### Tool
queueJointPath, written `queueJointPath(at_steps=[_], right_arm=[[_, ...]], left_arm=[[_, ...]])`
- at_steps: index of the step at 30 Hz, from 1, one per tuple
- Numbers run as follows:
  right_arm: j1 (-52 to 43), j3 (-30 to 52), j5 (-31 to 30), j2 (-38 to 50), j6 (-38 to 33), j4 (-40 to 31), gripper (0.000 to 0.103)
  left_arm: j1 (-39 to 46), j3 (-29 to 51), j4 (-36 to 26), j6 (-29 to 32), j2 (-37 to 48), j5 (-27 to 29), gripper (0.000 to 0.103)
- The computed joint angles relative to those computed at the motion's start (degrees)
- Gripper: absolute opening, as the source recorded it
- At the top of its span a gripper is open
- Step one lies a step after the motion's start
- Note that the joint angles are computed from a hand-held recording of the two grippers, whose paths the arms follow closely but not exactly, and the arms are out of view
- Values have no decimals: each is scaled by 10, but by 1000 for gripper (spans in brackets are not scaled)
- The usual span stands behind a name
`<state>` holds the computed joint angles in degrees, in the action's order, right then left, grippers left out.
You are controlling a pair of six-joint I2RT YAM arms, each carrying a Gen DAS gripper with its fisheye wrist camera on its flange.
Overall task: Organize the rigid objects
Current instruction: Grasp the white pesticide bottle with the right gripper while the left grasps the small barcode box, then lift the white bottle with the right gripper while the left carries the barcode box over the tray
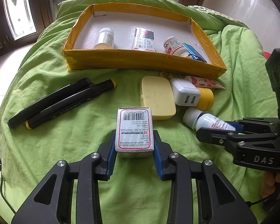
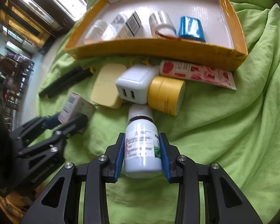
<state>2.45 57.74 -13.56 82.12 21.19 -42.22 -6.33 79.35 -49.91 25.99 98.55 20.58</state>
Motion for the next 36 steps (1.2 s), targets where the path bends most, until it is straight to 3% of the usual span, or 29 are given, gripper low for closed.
queueJointPath(at_steps=[36], right_arm=[[17,-28,-18,-68,46,55,30]], left_arm=[[35,34,-15,-37,16,44,32]])
